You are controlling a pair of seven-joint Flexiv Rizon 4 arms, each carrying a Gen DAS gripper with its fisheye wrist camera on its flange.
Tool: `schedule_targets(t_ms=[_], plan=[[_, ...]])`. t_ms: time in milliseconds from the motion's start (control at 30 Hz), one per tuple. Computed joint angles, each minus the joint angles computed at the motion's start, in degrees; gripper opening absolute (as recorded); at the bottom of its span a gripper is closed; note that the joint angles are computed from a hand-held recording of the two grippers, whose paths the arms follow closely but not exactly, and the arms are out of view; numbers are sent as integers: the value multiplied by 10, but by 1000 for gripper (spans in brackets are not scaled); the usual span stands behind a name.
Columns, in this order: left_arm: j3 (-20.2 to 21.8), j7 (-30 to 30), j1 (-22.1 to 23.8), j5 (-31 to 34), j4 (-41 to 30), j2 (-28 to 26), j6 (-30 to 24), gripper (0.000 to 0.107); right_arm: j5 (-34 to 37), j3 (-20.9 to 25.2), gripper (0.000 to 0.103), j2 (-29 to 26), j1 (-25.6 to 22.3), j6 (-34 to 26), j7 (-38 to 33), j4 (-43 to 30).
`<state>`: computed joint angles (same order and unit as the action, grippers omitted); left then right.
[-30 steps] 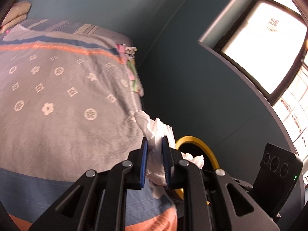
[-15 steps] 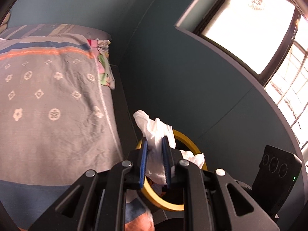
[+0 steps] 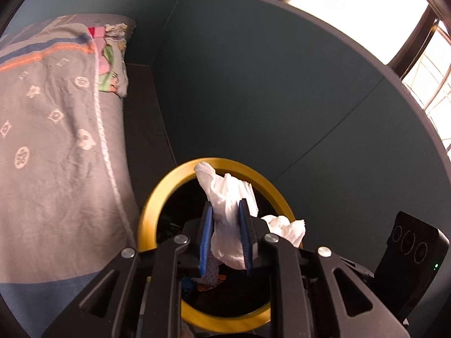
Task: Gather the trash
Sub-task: 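Lift the white tissue with both tools and carry it over the bin, then open both tools over the bin to drop the white tissue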
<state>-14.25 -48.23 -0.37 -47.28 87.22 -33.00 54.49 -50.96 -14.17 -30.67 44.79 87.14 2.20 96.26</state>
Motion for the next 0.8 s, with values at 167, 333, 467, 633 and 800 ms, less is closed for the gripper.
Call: schedule_targets(t_ms=[167, 333, 467, 633, 800], plan=[[2, -17, -9, 21, -22, -19, -9, 40, -17, -57, 18, 6, 22, 44, 46, 39], [-7, -21, -3, 18, -26, -25, -12, 64, 5, -93, 35, 9, 47, 57, 53, 64], [-12, -14, 1, 5, -21, -24, -6, 74, 28, -122, 48, 10, 73, 49, 46, 75], [-12, -2, 11, -16, -7, -13, 3, 74, 11, -137, 48, 14, 87, 25, 62, 73], [-8, 25, 33, -52, 22, 9, 19, 74, 18, -41, 48, 12, 28, -33, 22, 33]])
